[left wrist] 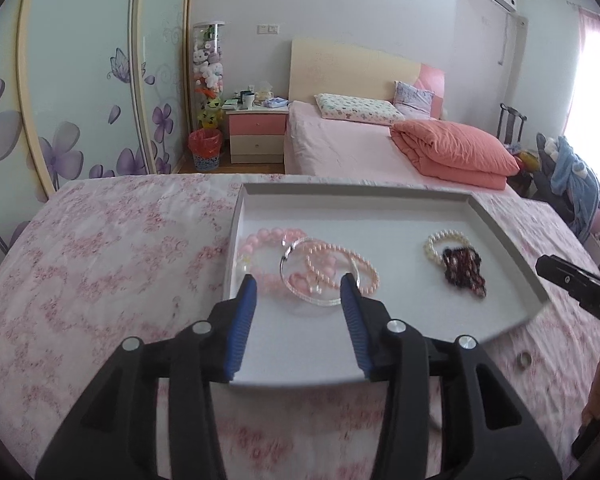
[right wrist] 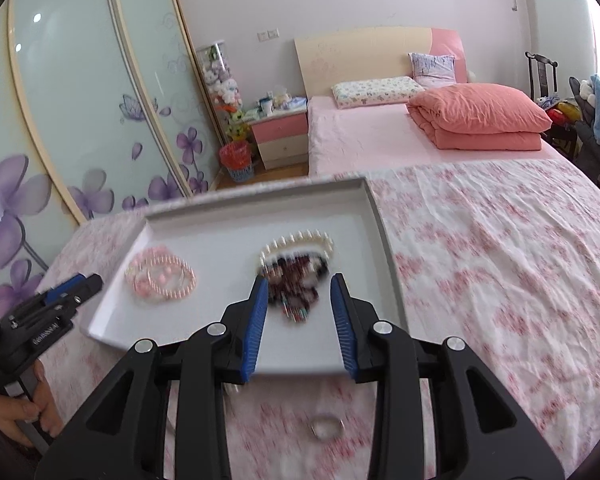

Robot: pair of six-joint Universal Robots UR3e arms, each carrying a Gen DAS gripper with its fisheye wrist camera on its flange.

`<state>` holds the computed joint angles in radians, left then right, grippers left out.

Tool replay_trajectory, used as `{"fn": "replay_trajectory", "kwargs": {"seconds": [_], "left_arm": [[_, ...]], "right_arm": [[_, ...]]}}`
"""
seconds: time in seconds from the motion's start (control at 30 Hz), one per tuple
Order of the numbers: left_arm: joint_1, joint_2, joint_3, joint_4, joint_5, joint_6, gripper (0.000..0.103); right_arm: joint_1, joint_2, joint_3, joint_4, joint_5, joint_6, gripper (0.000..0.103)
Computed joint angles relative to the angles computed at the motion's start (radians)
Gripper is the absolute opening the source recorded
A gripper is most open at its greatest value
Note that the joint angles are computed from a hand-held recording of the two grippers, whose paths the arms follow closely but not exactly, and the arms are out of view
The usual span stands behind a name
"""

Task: Organize jewelry
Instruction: 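Open the left tool over the tray while the right tool releases the black bracelet inside, then grasp the silver ring with the right tool while the left tool grasps a pearl stud earring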

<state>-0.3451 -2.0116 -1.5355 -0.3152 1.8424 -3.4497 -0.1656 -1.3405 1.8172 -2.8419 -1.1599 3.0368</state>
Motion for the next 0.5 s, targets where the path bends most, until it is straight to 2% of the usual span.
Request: {"fn": "replay_trajectory", "kwargs": {"seconds": [0.23, 0.37, 0.5], "left_arm": [[-0.044, 0.145, -0.236, 0.042, -0.023, 0.008, 0.065], [-0.072, 0.178, -0.303, 0.045, -0.034, 0.010, 0.075], [-0.093, 0.189, -0.338, 0.043, -0.045, 0.000, 0.080]], "right_arm": [[-0.038, -0.122, 0.168, 0.090, -0.024, -0.121, 0.034], [-0.039, -0.164, 0.232, 0.114, -0.044, -0.171, 0.045], [-0.023, -0.166, 0.262, 0.104, -0.085, -0.184, 0.045]]}}
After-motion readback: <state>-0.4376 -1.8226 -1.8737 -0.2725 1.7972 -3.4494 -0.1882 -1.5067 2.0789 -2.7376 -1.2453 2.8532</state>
